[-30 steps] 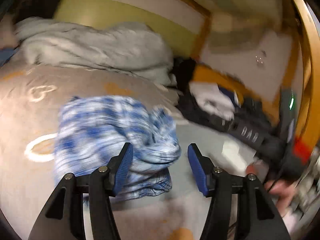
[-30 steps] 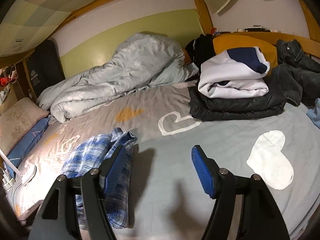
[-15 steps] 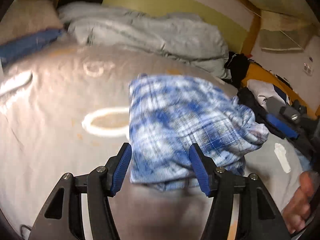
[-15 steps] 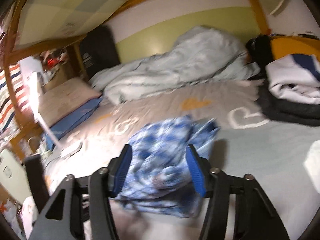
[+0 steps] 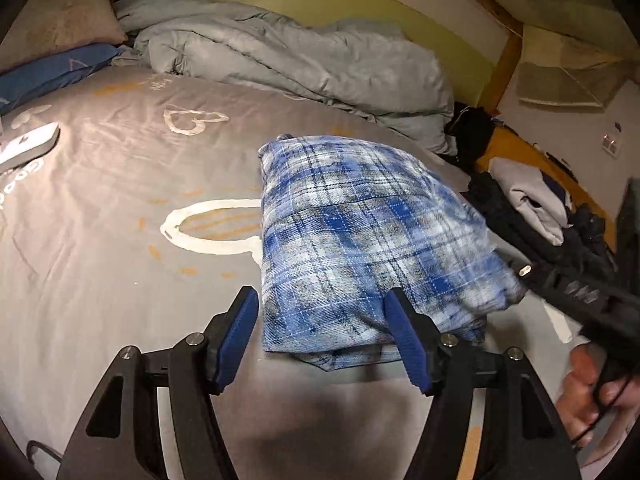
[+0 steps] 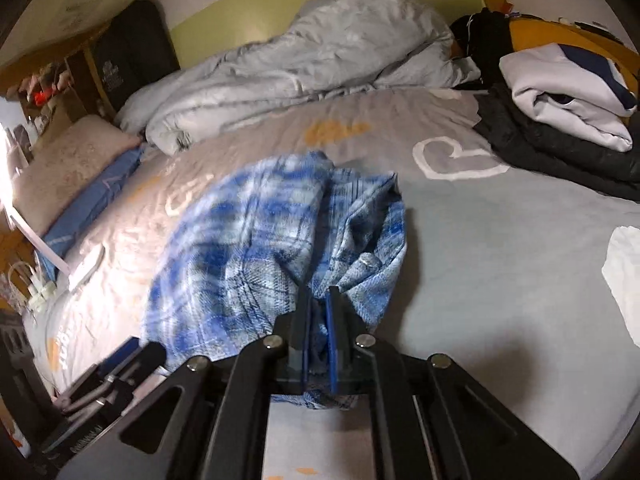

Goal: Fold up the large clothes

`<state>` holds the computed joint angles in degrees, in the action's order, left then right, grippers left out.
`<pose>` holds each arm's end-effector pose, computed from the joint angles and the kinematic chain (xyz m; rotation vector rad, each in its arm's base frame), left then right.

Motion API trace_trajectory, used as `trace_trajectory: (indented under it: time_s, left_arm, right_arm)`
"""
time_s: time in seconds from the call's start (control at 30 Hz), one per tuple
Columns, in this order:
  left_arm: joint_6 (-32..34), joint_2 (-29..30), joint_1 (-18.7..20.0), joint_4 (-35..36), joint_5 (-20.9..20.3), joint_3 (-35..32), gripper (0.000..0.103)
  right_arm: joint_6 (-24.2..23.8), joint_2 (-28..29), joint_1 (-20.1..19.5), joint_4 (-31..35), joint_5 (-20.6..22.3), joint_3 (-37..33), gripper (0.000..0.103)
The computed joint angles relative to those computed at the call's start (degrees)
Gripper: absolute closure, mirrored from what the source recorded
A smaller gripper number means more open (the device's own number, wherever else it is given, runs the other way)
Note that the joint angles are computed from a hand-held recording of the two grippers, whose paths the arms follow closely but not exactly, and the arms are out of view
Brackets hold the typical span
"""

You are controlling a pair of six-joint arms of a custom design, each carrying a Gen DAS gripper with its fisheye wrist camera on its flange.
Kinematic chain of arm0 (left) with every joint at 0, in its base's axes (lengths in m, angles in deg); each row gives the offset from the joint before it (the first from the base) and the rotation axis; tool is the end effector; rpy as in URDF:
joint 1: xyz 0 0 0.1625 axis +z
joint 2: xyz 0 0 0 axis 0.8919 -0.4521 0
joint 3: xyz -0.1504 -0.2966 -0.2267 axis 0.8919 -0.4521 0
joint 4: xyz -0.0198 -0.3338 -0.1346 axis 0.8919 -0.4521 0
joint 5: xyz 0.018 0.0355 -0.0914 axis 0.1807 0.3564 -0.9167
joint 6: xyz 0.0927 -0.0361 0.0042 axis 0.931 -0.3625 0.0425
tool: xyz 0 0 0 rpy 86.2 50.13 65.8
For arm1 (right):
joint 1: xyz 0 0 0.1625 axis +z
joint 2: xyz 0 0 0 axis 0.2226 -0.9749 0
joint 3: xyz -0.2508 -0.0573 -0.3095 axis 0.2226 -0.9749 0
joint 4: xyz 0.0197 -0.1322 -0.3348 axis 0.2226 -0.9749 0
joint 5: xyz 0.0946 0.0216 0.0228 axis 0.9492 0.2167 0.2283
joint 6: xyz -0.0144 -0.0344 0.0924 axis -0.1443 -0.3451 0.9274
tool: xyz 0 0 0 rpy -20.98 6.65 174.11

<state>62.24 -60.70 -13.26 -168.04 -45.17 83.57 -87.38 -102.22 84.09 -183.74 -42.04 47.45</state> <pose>-0.3123 -0.6737 0.0845 0.3907 2.5543 -1.0486 0.1717 -0.6460 0.3016 0.2964 -2.4788 0.9872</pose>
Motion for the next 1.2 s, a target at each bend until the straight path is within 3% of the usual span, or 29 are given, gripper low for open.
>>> trace_trajectory:
  time_s: [0.1,0.13,0.17,0.27,0.37,0.43,0.47,0.57,0.6,0.67,0.7,0.8,0.97,1.07,1.13,1.2]
  left_arm:
    - [-2.3,1.1,0.0,8.2,2.5,-3.5,0.037]
    - [-2.8,1.5,0.2,10.4,2.6,-4.2,0.037]
    - [-3.4,1.7,0.3,11.1,2.7,-4.6,0.037]
    - [-4.1,1.1,0.6,8.6,1.0,-2.9,0.037]
    - [-3.3,0.4,0.8,7.3,-0.4,-2.0,0.038]
    - [-2.4,-0.1,0.9,5.7,-1.8,-1.0,0.039]
    - [-1.8,-0.4,0.9,4.9,-2.6,-0.7,0.039]
    - [0.4,-1.2,0.9,1.9,-5.4,0.0,0.039]
    - [0.9,-1.4,0.9,0.7,-6.1,0.1,0.039]
    - [1.4,-1.6,0.9,-0.3,-7.0,-0.3,0.033]
    - [1.1,-1.6,0.9,0.3,-6.9,-0.8,0.031]
    - [-0.4,-1.4,1.2,2.9,-6.6,-2.3,0.03]
    - [-0.2,-0.3,0.9,5.1,-3.1,-3.4,0.031]
    - [1.7,0.1,0.5,5.0,-2.2,-3.7,0.031]
    - [3.0,0.2,0.1,3.5,-1.7,-3.3,0.031]
    - [4.7,0.0,-0.4,1.3,-2.0,-2.1,0.03]
  right_arm:
    - [-0.2,-1.8,-0.4,-2.1,5.9,1.9,0.09]
    - [0.0,-1.8,-0.4,-2.4,7.4,2.0,0.069]
    - [0.3,-1.9,-0.6,-2.6,9.2,2.1,0.061]
    - [0.3,-0.4,0.1,-2.4,9.3,0.4,0.057]
    - [-0.4,2.1,0.6,1.4,6.7,-3.0,0.068]
    - [0.1,3.4,0.5,2.9,5.0,-4.3,0.094]
    - [-0.3,4.3,0.9,1.4,1.8,-4.5,0.099]
    - [-3.1,3.2,1.2,-10.1,1.4,0.0,0.101]
    - [-6.1,3.0,2.2,-11.8,-1.0,0.7,0.101]
    - [-8.4,3.2,3.2,-11.1,-5.4,0.5,0.101]
    - [-6.5,3.3,2.9,-8.1,-6.7,-0.2,0.101]
    - [-0.8,3.4,1.3,-1.2,-7.2,-1.7,0.101]
    - [-2.3,3.5,1.9,-0.4,-8.3,-2.4,0.099]
    - [-3.2,2.4,1.6,-2.3,-7.0,-0.5,0.08]
    - [-3.3,1.9,1.2,-4.0,-6.4,0.2,0.061]
    - [-3.2,1.3,1.1,-4.6,-5.4,0.5,0.058]
